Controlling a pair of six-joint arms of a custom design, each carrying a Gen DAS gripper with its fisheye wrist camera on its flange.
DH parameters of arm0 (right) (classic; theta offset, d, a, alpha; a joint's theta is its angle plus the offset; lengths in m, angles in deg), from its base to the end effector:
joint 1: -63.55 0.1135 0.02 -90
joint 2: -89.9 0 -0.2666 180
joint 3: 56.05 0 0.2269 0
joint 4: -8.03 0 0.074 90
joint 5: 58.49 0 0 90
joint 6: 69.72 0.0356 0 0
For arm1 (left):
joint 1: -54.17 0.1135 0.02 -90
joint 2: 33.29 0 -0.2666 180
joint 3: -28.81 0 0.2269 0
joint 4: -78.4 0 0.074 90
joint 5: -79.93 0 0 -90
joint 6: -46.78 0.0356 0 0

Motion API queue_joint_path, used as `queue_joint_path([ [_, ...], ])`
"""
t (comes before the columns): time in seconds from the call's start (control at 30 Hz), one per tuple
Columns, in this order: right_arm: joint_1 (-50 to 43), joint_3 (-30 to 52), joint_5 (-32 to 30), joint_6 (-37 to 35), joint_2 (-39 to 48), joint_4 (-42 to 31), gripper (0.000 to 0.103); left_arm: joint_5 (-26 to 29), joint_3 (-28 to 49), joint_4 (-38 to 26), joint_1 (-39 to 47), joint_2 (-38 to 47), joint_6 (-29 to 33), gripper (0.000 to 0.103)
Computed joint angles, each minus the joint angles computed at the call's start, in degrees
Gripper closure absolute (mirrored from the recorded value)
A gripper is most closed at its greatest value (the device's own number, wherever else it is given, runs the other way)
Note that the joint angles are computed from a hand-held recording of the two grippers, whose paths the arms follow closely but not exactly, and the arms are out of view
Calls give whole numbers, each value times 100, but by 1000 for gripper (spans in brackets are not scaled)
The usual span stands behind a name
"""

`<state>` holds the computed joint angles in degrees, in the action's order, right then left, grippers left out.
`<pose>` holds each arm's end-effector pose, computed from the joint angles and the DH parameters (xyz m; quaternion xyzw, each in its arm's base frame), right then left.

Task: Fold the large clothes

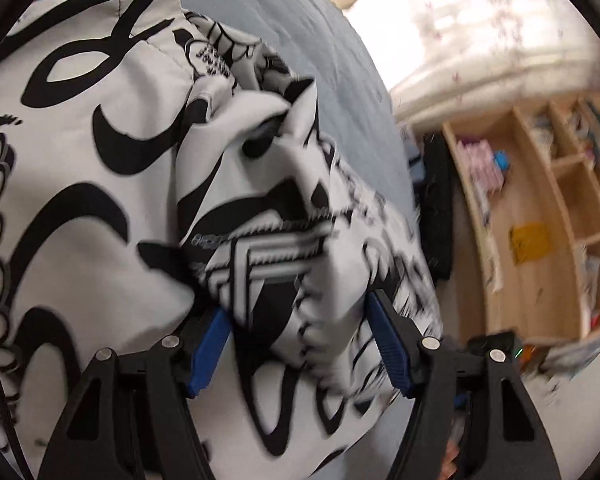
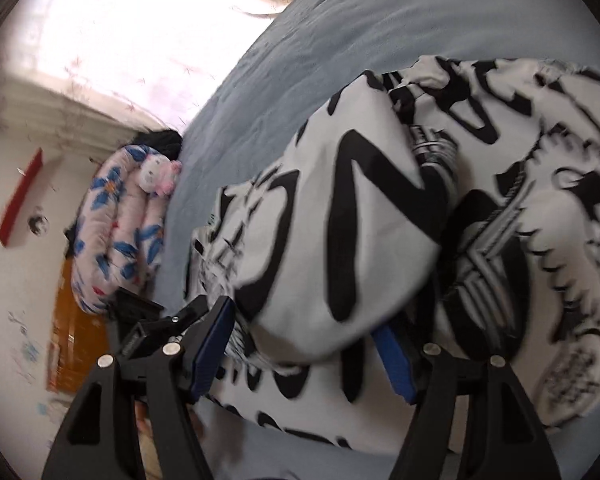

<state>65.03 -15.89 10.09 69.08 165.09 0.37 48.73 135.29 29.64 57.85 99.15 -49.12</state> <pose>0.2160 0.0186 0.1684 0.2929 0.8543 0.3216 0.2846 0.4293 -0.0029 0.1217 -0.0071 0.8659 -0.4887 0.1064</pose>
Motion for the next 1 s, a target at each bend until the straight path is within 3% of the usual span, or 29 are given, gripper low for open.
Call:
queue_joint_path([
  [0.03,97,20,164,-1,22,73,43,127,-141,364,-21,-30,-362,49],
  [0.07,199,109,296,-60,15,1,54,184,-243,622,-64,-88,-622,73],
  [0.13,306,255,295,-141,-88,-156,87,104,-474,894,-128,-357,-748,96],
  [0.23,707,267,666,-110,-662,-511,90,-322,-1087,1092,-136,-1171,-510,97],
  [0.33,915,-79,565,99,-956,-528,90,-848,-1389,539,-47,-1687,295,98],
  [0.4,1083,-337,626,208,-623,-397,91,-1434,-1621,324,-33,-1715,821,98],
  [0.5,1066,-1043,415,715,72,808,94,-2216,-1922,435,-64,-1406,939,102],
  [0.57,1022,-1285,368,944,25,1201,94,-1993,-2155,713,62,-1333,929,102],
  [0.6,1107,-1211,489,948,-105,983,93,-1876,-2216,737,116,-1365,931,102],
  [0.7,1543,-470,1189,598,-592,-721,77,-1922,-2320,613,145,-1619,1141,99],
  [0.77,1897,157,1811,343,-786,-1924,58,-2225,-2469,673,63,-1955,1323,96],
  [0.87,2636,984,3055,265,-1032,-3338,57,-2600,-2746,903,-77,-2618,1516,80],
  [1.0,3311,1738,4404,53,-860,-3933,57,-2993,-2910,1429,-603,-3271,1233,64],
])
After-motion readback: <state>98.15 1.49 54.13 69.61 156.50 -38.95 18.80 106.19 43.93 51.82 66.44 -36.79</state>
